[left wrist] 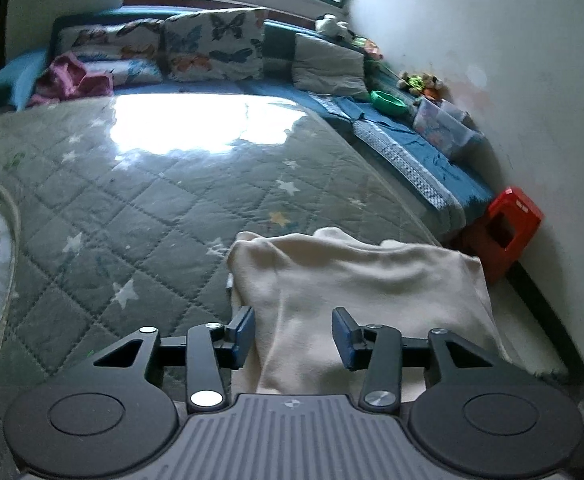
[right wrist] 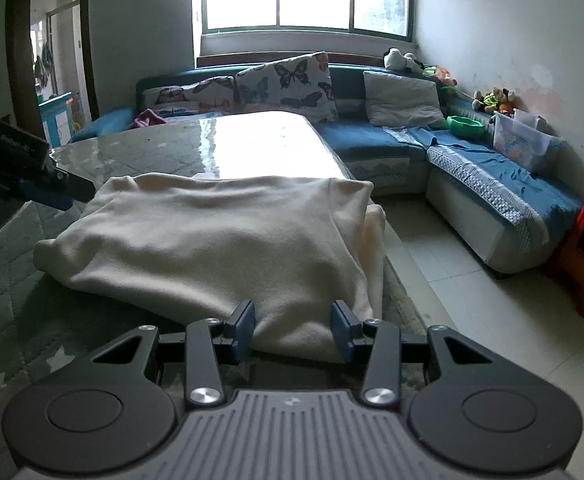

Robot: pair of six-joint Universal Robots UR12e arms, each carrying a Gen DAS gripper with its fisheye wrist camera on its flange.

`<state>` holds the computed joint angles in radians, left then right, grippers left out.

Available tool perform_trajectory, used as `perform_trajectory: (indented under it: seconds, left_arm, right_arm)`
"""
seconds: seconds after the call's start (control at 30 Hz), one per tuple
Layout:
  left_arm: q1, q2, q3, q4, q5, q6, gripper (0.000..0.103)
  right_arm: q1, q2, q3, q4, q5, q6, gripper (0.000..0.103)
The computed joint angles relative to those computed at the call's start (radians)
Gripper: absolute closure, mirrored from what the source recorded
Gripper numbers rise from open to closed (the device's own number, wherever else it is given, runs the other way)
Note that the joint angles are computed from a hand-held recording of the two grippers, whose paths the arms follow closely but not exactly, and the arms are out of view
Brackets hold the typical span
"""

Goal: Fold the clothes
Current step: 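Lower the folded bundle onto the table and open both tools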

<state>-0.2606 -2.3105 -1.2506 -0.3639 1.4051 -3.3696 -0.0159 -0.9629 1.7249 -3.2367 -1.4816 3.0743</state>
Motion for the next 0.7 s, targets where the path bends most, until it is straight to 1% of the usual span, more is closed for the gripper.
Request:
perform_trajectory:
  seconds: [0.17,0.3,0.47,0.53,0.6,0.7]
  left_arm:
    - [-0.013,-0.006,0.000,0.012,0.005,0.068,0.056]
    - [-0.016,-0.012,0.005,0.010,-0.010,0.086,0.056]
    - [-0.019,-0.018,0.009,0.005,-0.012,0.115,0.056]
    - [-0.019,-0.021,0.012,-0.001,-0.013,0.123,0.055]
    - [-0.019,-0.025,0.017,-0.009,-0.015,0.123,0.055]
    - [-0.018,-0.028,0.020,-0.017,-0.016,0.129,0.054]
  right_arm:
    - [-0.009,0.006,-0.041,0.016,0.033,0.021,0.061]
    - [-0.010,0.032,-0.105,0.039,0.043,0.020,0.061]
    - [-0.007,0.083,-0.211,0.116,0.034,0.023,0.062]
    - [-0.007,0.099,-0.240,0.145,0.029,0.031,0.063]
    - [-0.004,0.120,-0.274,0.184,0.008,0.034,0.066]
    - [-0.003,0.136,-0.294,0.210,0.002,0.038,0.067]
